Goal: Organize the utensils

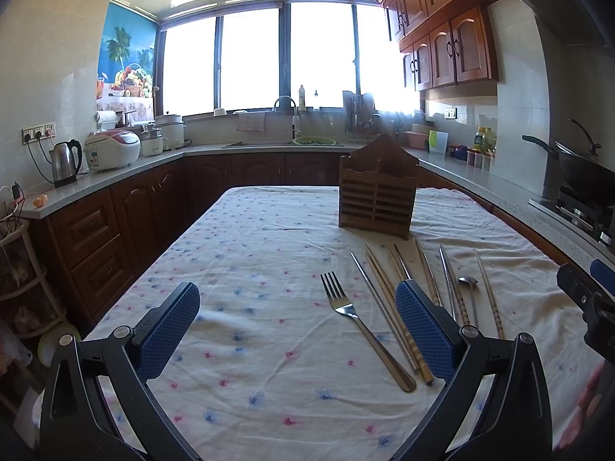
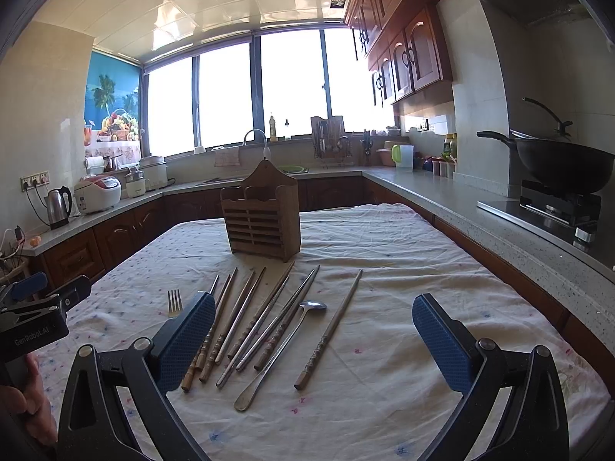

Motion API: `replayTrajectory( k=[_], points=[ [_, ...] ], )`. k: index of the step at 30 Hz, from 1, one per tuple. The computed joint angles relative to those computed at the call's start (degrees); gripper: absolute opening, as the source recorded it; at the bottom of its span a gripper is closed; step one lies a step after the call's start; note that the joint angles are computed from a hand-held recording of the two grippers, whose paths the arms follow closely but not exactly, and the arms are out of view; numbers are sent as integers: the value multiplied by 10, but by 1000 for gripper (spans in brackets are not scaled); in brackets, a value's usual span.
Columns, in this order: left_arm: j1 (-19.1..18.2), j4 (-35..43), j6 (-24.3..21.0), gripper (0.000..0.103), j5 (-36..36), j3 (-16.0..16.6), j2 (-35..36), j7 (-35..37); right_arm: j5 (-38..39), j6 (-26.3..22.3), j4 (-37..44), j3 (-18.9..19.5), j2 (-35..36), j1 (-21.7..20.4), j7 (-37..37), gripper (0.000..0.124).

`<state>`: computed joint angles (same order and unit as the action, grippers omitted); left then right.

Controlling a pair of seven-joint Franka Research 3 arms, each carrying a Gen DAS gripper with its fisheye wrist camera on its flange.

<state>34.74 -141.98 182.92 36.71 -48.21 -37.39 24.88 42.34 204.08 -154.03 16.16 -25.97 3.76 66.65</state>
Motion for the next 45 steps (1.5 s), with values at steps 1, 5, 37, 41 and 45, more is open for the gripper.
replayTrajectory(
  k=[1,5,37,41,45],
  points=[
    [0,1,-1,103,0,0,1,1,0,0,0,0,0,0,0,103],
    [0,2,-2,103,0,0,2,1,0,1,0,-1,1,2,-1,103],
    [8,-1,2,103,-7,-7,2,8,-12,-1,-2,-11,2,8,11,103],
    [-1,6,-6,103,-4,-1,18,14,-13,-7,-1,-12,2,7,12,103],
    [-40,19,-20,103,4,36,62,27,-24,-23,2,-21,-1,9,20,103]
  ],
)
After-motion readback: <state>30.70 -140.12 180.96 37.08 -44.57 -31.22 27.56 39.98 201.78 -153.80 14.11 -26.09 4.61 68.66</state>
